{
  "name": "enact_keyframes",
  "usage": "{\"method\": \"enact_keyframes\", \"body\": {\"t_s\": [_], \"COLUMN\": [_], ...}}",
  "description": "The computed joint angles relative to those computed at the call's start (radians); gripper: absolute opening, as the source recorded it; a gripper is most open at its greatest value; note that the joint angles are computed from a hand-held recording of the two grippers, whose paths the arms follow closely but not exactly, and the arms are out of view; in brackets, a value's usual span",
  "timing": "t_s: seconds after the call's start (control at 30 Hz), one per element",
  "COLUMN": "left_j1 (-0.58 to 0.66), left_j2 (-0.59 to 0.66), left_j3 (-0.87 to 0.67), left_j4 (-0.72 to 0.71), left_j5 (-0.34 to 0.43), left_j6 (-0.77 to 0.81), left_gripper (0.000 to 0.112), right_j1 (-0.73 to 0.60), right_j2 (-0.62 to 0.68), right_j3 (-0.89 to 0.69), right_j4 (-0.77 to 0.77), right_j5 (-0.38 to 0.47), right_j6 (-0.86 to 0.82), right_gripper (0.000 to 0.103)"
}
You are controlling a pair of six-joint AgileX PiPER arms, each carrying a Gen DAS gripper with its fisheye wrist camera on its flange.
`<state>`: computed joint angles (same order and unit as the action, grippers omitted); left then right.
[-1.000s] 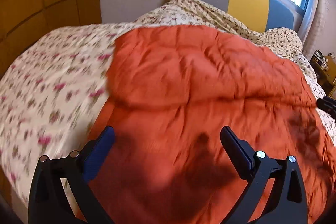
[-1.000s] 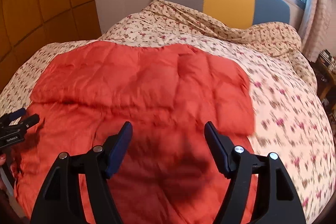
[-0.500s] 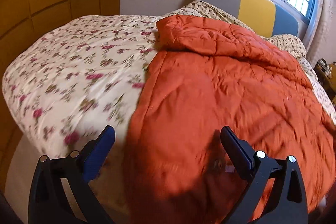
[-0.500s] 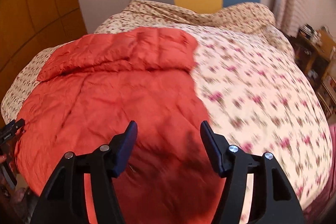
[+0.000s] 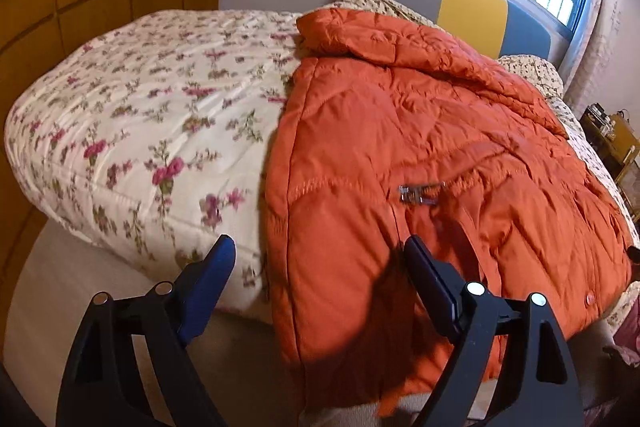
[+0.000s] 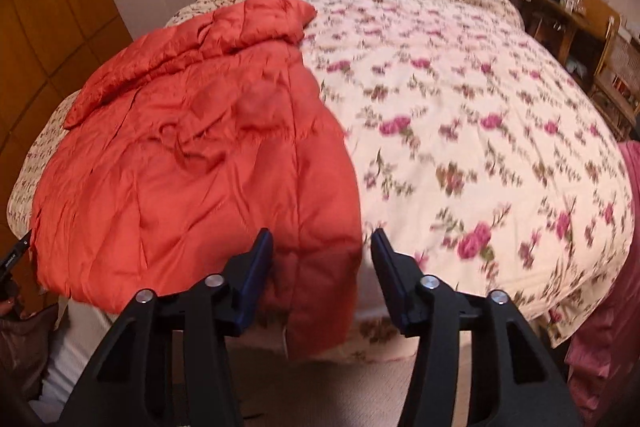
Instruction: Fold large clothes
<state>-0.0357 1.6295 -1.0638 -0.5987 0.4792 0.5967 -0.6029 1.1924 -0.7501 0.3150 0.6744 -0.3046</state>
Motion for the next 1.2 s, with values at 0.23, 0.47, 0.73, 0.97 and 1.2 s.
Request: {"method": "enact_keyframes", "body": {"t_s": [0.23, 0.47, 0.73, 0.97, 1.2], "left_j1": [0.031, 0.002, 0.017, -0.026, -0.066], "left_j2": [0.032, -0.022, -0.047, 0.022, 0.184], "left_j3": [0.002, 0.012, -0.086, -0.247, -0.511], "left_j4": [-0.085, -0.119, -0.212, -0.244, -0.145], "left_j5": [0.107, 0.113, 0.143, 0.110, 0.115], "left_j6": [0.061, 0.121, 0.132, 0.117, -0.014], "left_gripper": [0.084, 0.020, 0.014, 0.014, 0.014], "right_j1": [0.048, 0.107, 0.161, 0.227, 0.209], "right_j2": [0.020, -0.029, -0.008, 0.106, 0.306], "right_j3": [0.020, 0.019, -0.079, -0.228, -0.453], "right_j4": [-0.024, -0.054, -0.026, -0.069, 0.011], "right_j5": [-0.037, -0.079, -0.129, -0.189, -0.170], "right_j6": [0.022, 0.061, 0.069, 0.126, 0.115], "right_gripper": [0.029, 0.014, 0.013, 0.013, 0.013]}}
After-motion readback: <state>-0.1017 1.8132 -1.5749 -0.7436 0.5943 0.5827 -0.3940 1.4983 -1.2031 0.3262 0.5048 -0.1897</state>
